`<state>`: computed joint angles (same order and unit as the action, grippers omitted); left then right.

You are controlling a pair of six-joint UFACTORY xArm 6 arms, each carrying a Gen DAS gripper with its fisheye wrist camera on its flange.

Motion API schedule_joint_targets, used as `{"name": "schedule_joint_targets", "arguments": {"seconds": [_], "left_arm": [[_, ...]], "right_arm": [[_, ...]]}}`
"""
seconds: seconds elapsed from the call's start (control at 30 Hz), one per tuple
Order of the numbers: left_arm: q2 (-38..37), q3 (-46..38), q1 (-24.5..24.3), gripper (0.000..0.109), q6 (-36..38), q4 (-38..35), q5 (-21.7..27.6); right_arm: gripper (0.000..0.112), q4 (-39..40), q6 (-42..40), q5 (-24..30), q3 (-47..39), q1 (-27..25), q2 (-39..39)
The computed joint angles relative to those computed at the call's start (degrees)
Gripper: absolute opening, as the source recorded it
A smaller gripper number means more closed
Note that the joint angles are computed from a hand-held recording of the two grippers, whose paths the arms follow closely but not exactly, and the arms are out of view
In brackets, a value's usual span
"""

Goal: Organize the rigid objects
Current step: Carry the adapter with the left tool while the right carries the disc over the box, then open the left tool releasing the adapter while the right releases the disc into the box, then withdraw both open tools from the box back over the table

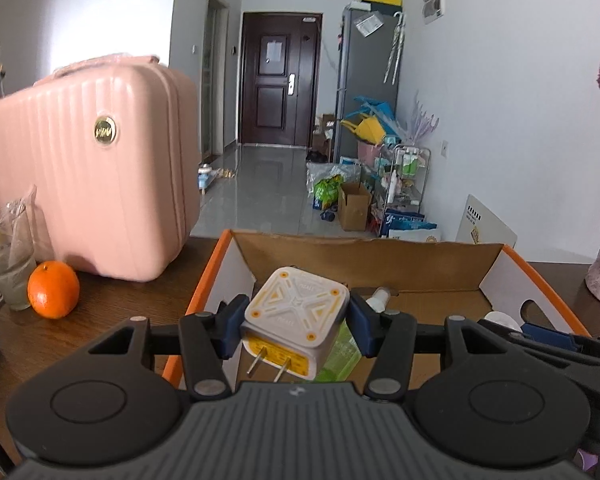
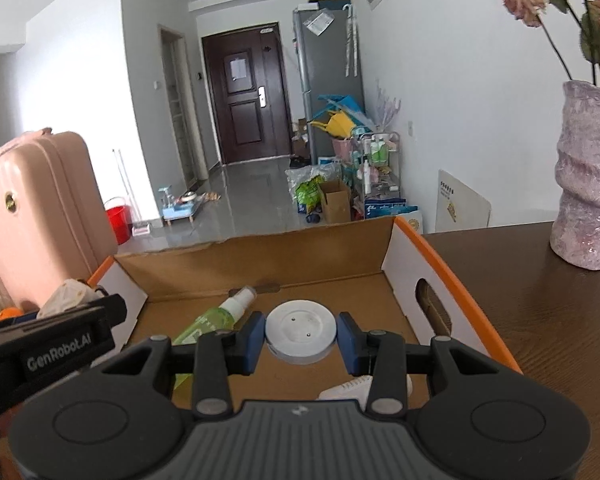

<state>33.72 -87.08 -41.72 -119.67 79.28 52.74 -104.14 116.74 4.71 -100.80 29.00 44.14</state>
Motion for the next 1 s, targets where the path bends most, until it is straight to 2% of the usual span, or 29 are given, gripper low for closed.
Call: {"name": "schedule_joint_targets", "arguments": {"seconds": [0.07,0.1,0.13,0.2,0.27,0.33,0.63,1.0], "left_arm": [[-0.5,0.7,0.4,0.057,-0.6,0.0,-1.1],[-0.6,0.9,0.3,0.068,-0.8,0.0,-0.9],[-0.8,1.0,-0.1,0.074,-1.2,0.1,0.4],[-0.8,0.7,-1.2,0.102,-1.1,-0.6,4.4],[-0.8,0.6,-1.9,0.103,-1.4,-1.3,7.9],[-1.6,1.5,-1.7,0.103,-1.9,-1.9,7.7],[-2.3,2.7,-1.2,0.103,-1.9,-3.1,7.5],[-3.2,3.3,-2.7,0.103,-2.3,-2.5,9.4]], "right_arm": [[0.039,0.8,-0.6,0.8,0.9,0.0,-0.6],[0.049,1.9,-1.6,0.8,1.2,-0.1,-0.8],[0.067,2.5,-2.0,1.2,1.7,-0.1,-1.0],[0.086,3.1,-2.4,3.7,2.9,0.4,-1.8],[0.090,6.3,-5.4,4.4,3.6,0.3,-2.2],[0.098,7.7,-6.4,4.4,3.8,0.2,-2.2],[0.102,8.4,-6.7,4.8,4.3,0.2,-2.4],[0.103,1.5,0.7,5.0,7.2,0.5,-5.6]]}}
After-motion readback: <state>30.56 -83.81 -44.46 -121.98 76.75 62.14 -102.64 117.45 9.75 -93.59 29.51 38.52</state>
